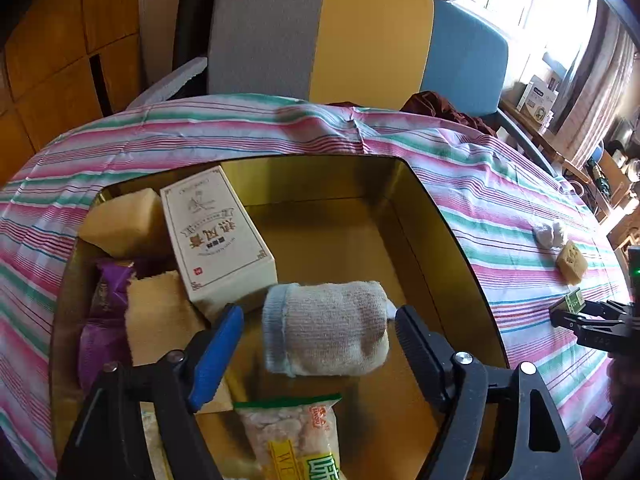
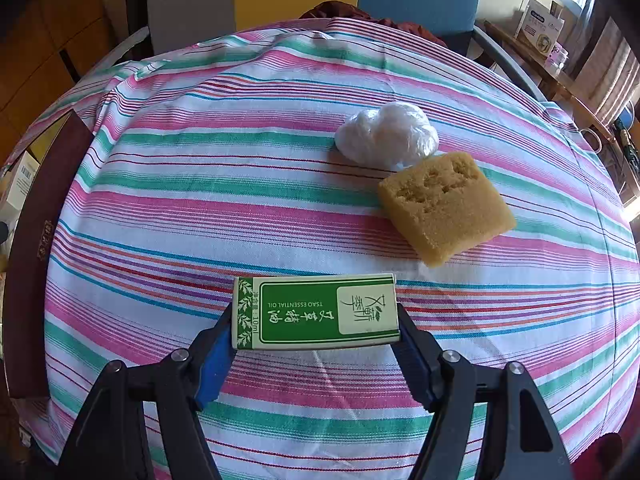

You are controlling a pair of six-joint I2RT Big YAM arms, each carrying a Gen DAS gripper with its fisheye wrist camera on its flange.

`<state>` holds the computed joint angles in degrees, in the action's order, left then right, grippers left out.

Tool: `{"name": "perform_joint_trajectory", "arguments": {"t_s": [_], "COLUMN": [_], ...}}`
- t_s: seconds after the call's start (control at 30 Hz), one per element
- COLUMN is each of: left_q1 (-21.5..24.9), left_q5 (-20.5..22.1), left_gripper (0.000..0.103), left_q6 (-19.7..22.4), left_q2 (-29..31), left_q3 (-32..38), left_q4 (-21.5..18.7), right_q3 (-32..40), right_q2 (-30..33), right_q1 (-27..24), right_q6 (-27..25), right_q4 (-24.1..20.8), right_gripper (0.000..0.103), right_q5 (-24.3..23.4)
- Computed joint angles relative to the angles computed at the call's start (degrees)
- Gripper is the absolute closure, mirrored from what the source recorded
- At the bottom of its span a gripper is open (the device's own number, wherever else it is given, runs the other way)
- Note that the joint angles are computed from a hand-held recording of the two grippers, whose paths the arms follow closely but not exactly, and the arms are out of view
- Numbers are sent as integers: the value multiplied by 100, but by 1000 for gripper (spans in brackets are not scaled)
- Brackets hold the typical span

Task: Organize objects
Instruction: 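Carry the beige bundle into the gold tray and open the left tool, then lower the green box into the gold tray and open the right tool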

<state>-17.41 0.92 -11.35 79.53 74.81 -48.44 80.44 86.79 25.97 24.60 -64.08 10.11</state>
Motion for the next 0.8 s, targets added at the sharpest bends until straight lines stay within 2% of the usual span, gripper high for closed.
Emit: {"name": "perform_joint_trajectory", "arguments": {"t_s": [0.33, 0.5, 0.67, 0.8], "left_q1": [100, 232, 407, 580], "left_q5": [-382, -673, -742, -567], "left_gripper": [24, 24, 23, 23], "left_q6": [-15, 227, 321, 170], "left_q2": [-1094, -1609, -1936, -2026], "left_q3": [-736, -1075, -1323, -1409], "left_q4": [339, 271, 311, 311], "right_q3": [32, -34, 312, 1032], "right_q2": [-3, -293, -357, 62], "right_q1": [52, 209, 876, 1598], "right_q6": [-42, -209, -765, -1596], "right_q4": [-9, 513, 1058, 914], "right_gripper": [30, 30, 30, 30], "right_q5": [226, 93, -257, -216]}}
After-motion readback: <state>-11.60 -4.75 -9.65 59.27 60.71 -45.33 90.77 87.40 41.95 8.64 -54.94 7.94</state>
